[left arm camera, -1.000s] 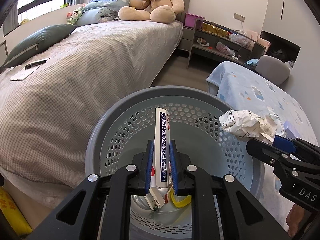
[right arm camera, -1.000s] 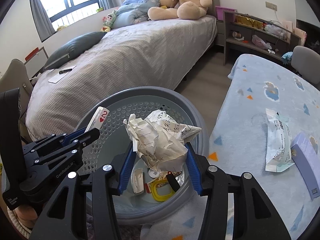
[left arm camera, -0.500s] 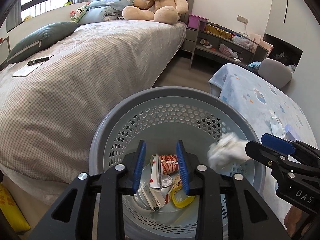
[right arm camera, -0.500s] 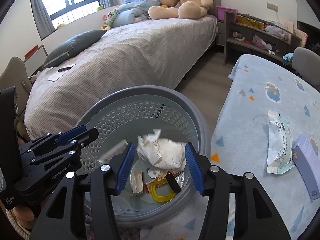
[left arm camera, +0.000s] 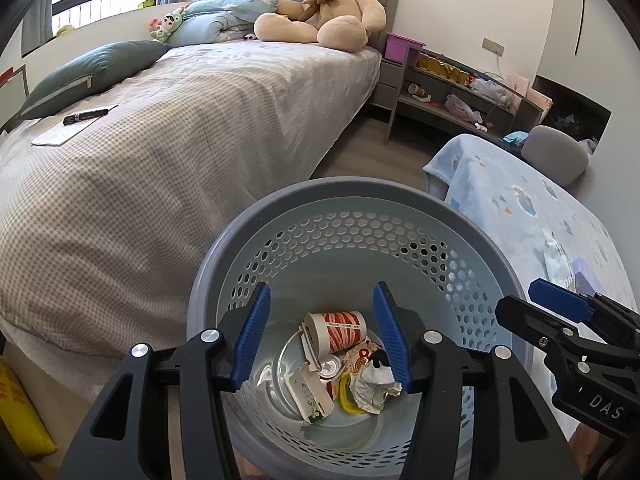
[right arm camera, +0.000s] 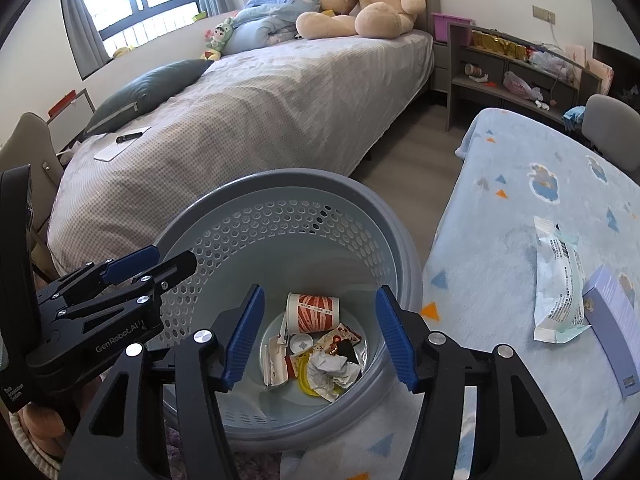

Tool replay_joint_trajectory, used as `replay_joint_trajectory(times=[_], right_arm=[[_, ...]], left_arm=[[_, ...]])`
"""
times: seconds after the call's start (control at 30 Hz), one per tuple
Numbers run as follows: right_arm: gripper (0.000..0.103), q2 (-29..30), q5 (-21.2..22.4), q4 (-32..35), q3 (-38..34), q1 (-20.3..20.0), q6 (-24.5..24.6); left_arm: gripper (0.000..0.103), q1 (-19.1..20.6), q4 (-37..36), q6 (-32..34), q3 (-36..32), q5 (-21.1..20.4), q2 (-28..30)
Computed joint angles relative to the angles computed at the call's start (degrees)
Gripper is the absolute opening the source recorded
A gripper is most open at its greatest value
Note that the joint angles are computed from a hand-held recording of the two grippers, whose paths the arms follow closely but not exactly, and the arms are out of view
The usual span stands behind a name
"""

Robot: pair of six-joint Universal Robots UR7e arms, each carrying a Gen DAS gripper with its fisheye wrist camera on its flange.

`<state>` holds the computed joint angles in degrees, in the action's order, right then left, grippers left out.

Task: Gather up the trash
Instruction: 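Open both tools to drop the tissue and slim box into the basket, then move both open tools away from the basket back over the table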

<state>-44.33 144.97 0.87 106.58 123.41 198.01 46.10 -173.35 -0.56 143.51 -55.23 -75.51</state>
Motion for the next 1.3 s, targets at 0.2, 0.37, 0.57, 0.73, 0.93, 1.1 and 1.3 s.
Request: replay_joint_trajectory(times=[0.2,0.37,0.57,0.73,0.93,1.1,1.3], right_arm=[[0.057,0.3,0.2,0.0,-0.2,0.3,0.0],[0.057,0.5,0.3,0.2,-0.3,0.4,0.3],[0.061,0.6,1.1,0.8,-0.1,1.2,2.0],[0.064,0.0,2.2,1.5,1.1,2.0,4.4],[0.065,-0.9,4.0,3.7,3.4,3.5,9.9],[0.067,-2.3,5.7,5.4,5.9,4.9,14.7],[0.069,-4.2,8.0,8.5,10.0,6.6,22.2]], left_arm=[[0.055,-0.1,-0.5,-0.1,0.3,0.3,-0.3],[0.058,-0.4,-0.8,-0.2,0.7,0.8,-0.3],[0.061,-0.5,-1.0,-0.3,0.9,0.7,-0.5],[0.062,-0.7,-1.2,-0.3,1.4,0.6,-0.6],[0.062,-1.8,-1.1,-0.5,2.3,0.3,-1.0],[0.062,-3.6,-0.7,-1.2,3.5,0.8,-1.3],[0.062,-6.5,0.8,-2.9,5.5,1.1,-2.8]])
